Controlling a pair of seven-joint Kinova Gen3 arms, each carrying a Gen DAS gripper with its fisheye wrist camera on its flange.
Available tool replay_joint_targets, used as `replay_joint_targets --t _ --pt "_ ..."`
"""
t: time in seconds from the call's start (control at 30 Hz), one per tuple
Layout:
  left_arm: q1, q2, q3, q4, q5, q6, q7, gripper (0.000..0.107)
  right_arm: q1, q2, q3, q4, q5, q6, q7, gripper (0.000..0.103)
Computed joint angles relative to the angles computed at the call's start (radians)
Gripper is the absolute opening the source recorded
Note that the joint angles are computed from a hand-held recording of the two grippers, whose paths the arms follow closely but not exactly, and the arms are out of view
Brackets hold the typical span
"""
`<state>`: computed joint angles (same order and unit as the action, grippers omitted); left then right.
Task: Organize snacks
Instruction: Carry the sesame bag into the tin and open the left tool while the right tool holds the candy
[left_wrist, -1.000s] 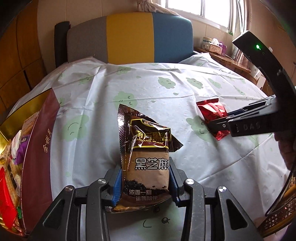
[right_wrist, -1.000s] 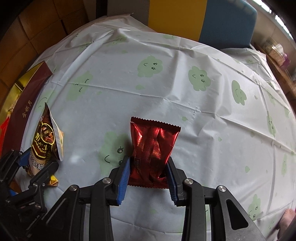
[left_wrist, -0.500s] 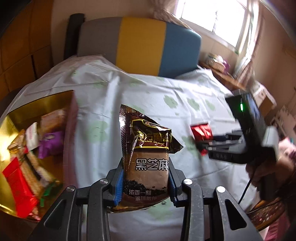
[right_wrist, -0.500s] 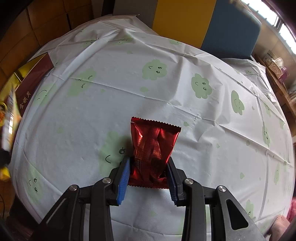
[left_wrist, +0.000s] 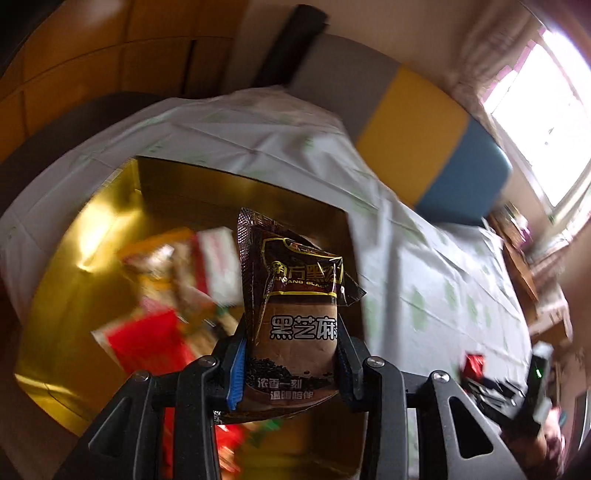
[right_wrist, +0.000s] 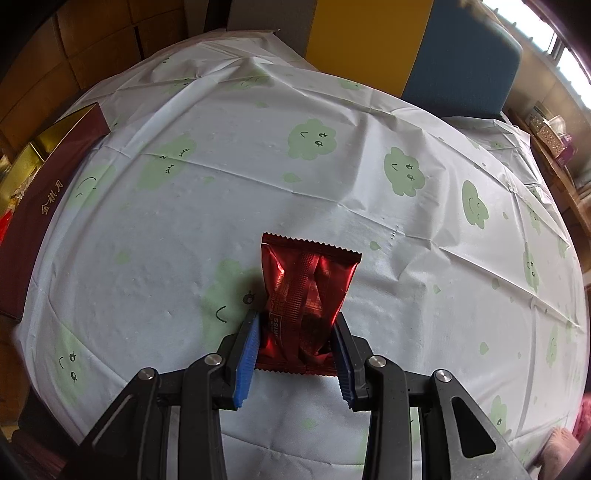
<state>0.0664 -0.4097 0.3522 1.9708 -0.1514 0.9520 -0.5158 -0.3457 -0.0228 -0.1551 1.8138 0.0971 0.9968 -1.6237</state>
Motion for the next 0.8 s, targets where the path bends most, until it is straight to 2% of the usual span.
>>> replay_joint_targets --t 0.17,0.3,0.37,0.47,0.5,0.57,0.73,0.8 --pt "0.008 0.068 -0.111 0.008 0.000 -0.034 -0.110 0.039 0.002 0.003 0.003 0.000 -0.004 -0.003 0.005 0.038" --pt "-0.011 0.141 -0.146 0.008 -0.005 -0.049 -0.138 0.042 0.002 0.005 0.003 -0.002 -0.008 -0.002 0.002 0.038" --pt "-0.020 0.172 -0.140 0.003 -0.028 -0.037 -0.122 0.044 0.003 0.006 0.003 -0.003 -0.009 -0.002 0.004 0.038" --pt "-0.007 0.160 -0.170 0.020 -0.022 -0.060 -0.138 0.051 0.003 0.006 0.003 -0.003 -0.008 -0.001 0.004 0.038" --pt "-0.010 0.148 -0.164 0.024 -0.031 -0.062 -0.125 0.062 0.004 0.008 0.004 -0.005 -0.010 -0.001 0.007 0.039" --pt "-0.017 0.110 -0.147 0.034 -0.051 -0.065 -0.101 0.072 0.004 0.009 0.004 -0.005 -0.009 -0.002 0.007 0.039" --pt "-0.051 0.071 -0.030 -0.005 -0.148 0.056 -0.004 0.069 0.001 0.008 0.002 0.000 0.002 -0.010 0.000 0.039" --pt "-0.054 0.070 0.048 -0.023 -0.211 0.128 0.058 0.061 0.000 0.007 0.001 0.002 0.006 -0.011 -0.001 0.039"
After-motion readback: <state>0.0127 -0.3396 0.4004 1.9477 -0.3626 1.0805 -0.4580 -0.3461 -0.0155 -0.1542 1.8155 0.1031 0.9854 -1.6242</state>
